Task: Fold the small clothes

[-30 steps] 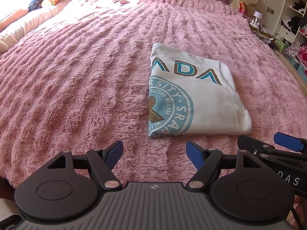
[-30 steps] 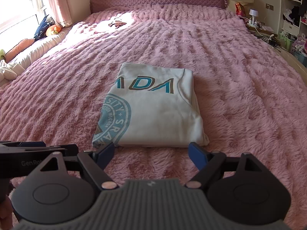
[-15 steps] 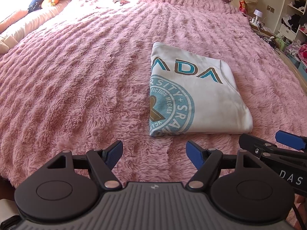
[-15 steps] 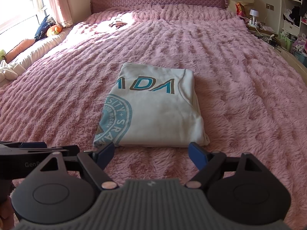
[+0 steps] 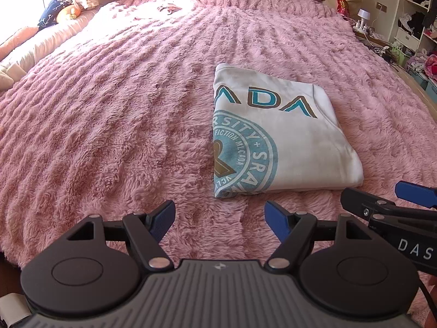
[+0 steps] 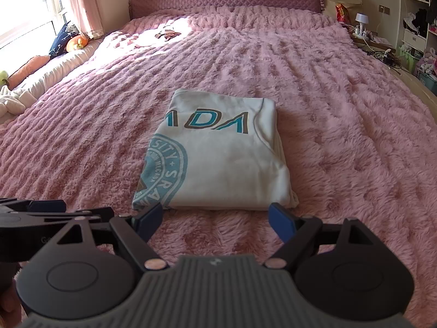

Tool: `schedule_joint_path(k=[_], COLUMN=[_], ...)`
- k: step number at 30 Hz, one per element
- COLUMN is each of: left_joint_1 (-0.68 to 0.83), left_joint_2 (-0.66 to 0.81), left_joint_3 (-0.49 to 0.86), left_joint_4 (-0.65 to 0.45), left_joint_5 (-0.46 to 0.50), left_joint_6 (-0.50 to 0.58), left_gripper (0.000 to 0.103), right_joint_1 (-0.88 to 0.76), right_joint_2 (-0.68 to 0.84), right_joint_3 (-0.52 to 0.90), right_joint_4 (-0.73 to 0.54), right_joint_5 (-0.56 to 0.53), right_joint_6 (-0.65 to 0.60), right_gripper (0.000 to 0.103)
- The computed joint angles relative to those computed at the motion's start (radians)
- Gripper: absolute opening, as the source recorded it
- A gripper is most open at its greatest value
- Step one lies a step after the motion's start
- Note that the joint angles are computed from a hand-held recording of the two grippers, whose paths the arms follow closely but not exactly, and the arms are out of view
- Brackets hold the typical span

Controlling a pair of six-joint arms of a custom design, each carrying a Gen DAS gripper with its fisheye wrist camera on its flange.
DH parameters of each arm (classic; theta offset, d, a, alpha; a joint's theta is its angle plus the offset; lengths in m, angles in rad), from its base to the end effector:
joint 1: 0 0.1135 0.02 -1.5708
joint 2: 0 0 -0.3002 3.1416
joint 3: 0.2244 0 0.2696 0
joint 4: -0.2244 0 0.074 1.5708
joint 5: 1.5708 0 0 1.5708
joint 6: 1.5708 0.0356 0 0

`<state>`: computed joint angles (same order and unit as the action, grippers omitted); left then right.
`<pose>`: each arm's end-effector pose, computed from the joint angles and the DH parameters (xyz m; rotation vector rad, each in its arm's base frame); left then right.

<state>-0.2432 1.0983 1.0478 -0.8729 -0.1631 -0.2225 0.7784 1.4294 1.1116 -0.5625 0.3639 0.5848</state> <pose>0.2098 -0.0461 0.3404 -0.0422 2.4765 0.0052 0.2328 0.2118 0.3029 -0.0732 2.3833 0.1992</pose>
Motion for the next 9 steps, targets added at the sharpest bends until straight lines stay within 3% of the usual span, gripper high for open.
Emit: schedule_joint_path(k=[9], left_joint_1=[0.004], left_joint_2=[0.011], left_joint_3=[-0.001], left_joint_4=[0.008], left_joint_5=[0.013], left_joint_6=[0.006], left_gripper=[0.080], right_joint_1=[-0.011], right_joint_2=[-0.001], right_joint_3=[-0.003], right_joint_4=[0.000], right_joint_5=[-0.008], right_joint_6=[-0.001], right_gripper=[0.080])
